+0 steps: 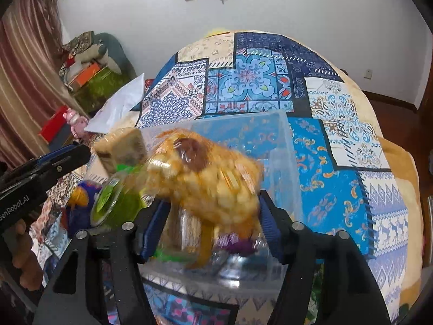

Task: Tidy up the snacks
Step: 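Place the wafer bar into the box with the left gripper while the right places the brittle pack, then grasp the orange-ball bag with the left gripper while the right grasps the green pea bag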

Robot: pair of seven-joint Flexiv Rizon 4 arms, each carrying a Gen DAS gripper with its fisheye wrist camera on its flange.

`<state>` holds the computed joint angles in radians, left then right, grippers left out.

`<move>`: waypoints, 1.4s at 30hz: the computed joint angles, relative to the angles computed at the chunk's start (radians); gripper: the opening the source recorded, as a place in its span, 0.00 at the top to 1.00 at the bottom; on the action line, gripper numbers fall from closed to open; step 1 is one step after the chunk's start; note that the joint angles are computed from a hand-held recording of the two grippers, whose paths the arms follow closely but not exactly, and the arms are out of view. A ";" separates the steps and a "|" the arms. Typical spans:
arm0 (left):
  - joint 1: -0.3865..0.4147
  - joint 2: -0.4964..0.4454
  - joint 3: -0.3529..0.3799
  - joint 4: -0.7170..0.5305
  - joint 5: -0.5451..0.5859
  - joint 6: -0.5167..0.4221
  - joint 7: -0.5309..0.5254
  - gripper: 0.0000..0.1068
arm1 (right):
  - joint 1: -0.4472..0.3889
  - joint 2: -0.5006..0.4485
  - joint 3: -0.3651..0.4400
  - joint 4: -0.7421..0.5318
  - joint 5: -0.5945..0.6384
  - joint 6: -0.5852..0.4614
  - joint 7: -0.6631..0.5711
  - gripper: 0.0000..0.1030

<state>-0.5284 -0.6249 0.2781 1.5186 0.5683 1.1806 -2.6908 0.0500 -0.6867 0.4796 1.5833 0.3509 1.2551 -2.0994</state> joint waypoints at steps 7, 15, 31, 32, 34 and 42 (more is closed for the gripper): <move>-0.030 0.055 0.003 0.048 0.033 0.006 -0.038 0.46 | -0.060 0.063 0.042 0.066 0.037 0.030 -0.085 0.30; -0.055 0.129 -0.033 0.103 0.104 -0.038 -0.087 0.40 | -0.127 0.122 0.031 0.103 0.124 0.013 -0.164 0.30; -0.036 0.127 -0.122 0.185 0.113 -0.036 -0.096 0.36 | -0.078 0.044 -0.119 0.125 0.004 -0.024 0.004 0.30; -0.038 0.123 -0.120 0.185 0.110 -0.033 -0.094 0.36 | -0.074 0.034 -0.119 0.119 -0.003 -0.024 0.014 0.30; -0.045 0.118 -0.115 0.185 0.110 -0.024 -0.094 0.36 | -0.066 0.020 -0.121 0.111 -0.019 -0.022 0.035 0.30; -0.053 0.082 -0.120 0.173 0.069 0.034 -0.041 0.36 | -0.070 -0.023 -0.091 0.085 -0.052 0.006 0.080 0.45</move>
<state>-0.5815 -0.5426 0.1582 1.6919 0.6373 1.2150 -2.7321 -0.0202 -0.7099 0.3891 1.6681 0.2993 1.2614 -2.0197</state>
